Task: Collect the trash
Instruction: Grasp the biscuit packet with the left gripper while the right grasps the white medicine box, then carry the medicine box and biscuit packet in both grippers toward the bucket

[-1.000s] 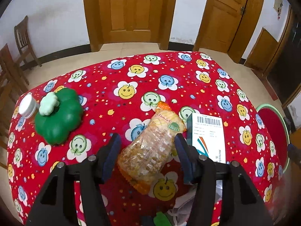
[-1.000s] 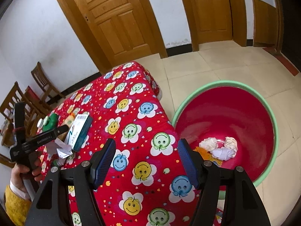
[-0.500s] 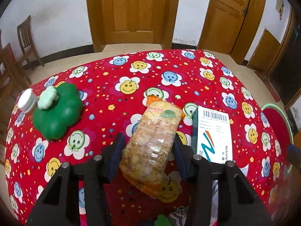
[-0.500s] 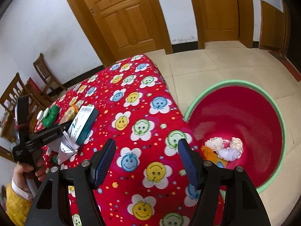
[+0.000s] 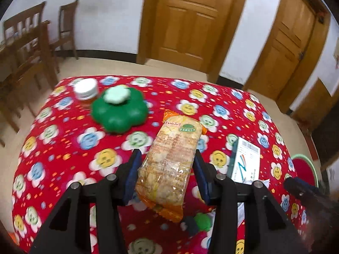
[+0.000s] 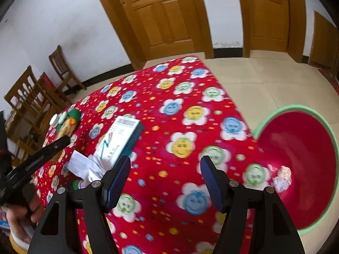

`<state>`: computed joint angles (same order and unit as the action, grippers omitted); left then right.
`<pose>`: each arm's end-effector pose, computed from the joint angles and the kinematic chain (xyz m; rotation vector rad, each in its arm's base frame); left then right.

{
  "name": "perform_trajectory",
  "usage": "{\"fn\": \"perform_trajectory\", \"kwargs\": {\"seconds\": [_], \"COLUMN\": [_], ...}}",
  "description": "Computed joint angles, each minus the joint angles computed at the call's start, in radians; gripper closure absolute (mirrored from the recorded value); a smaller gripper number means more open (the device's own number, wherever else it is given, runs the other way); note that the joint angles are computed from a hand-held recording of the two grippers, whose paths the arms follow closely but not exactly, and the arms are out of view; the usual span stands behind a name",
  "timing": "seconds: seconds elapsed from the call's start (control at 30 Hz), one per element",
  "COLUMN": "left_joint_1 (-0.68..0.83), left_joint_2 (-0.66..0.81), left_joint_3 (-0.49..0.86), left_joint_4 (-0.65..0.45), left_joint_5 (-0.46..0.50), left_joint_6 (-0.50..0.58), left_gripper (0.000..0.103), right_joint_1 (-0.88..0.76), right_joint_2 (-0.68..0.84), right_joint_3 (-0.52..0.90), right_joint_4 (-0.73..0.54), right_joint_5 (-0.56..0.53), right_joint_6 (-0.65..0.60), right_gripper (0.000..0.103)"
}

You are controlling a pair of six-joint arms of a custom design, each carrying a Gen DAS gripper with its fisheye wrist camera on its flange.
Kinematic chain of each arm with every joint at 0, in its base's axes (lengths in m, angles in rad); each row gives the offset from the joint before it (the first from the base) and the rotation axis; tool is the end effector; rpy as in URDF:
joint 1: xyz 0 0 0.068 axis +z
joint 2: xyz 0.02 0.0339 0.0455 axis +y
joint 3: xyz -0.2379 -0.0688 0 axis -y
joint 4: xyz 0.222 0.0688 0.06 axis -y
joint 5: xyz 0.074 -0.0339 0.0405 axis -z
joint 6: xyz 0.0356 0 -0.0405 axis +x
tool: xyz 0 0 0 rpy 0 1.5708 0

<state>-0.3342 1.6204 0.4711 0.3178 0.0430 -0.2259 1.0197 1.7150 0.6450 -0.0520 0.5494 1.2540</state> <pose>0.2368 -0.0838 0.0921 0.1514 2.4199 -0.3098 0.1513 0.2107 0.0890 0.4437 2.4191 0.2174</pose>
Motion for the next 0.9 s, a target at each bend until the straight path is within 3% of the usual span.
{"fn": "perform_trajectory", "kwargs": {"seconds": [0.23,0.9], "left_joint_1": [0.043,0.083], "left_joint_2": [0.005,0.032], "left_joint_3": [-0.055,-0.072], "left_joint_4": [0.07,0.119], "left_joint_5": [-0.075,0.008], "left_joint_6": [-0.043,-0.07], "left_gripper": [0.054,0.054], "right_joint_1": [-0.042,-0.143], "right_joint_2": [0.137,0.454], "right_joint_3": [0.158,0.557], "right_joint_4": [0.003,-0.117], "right_joint_5": [-0.046,-0.101], "right_joint_6": [-0.084,-0.194], "right_gripper": [0.033,0.034]}}
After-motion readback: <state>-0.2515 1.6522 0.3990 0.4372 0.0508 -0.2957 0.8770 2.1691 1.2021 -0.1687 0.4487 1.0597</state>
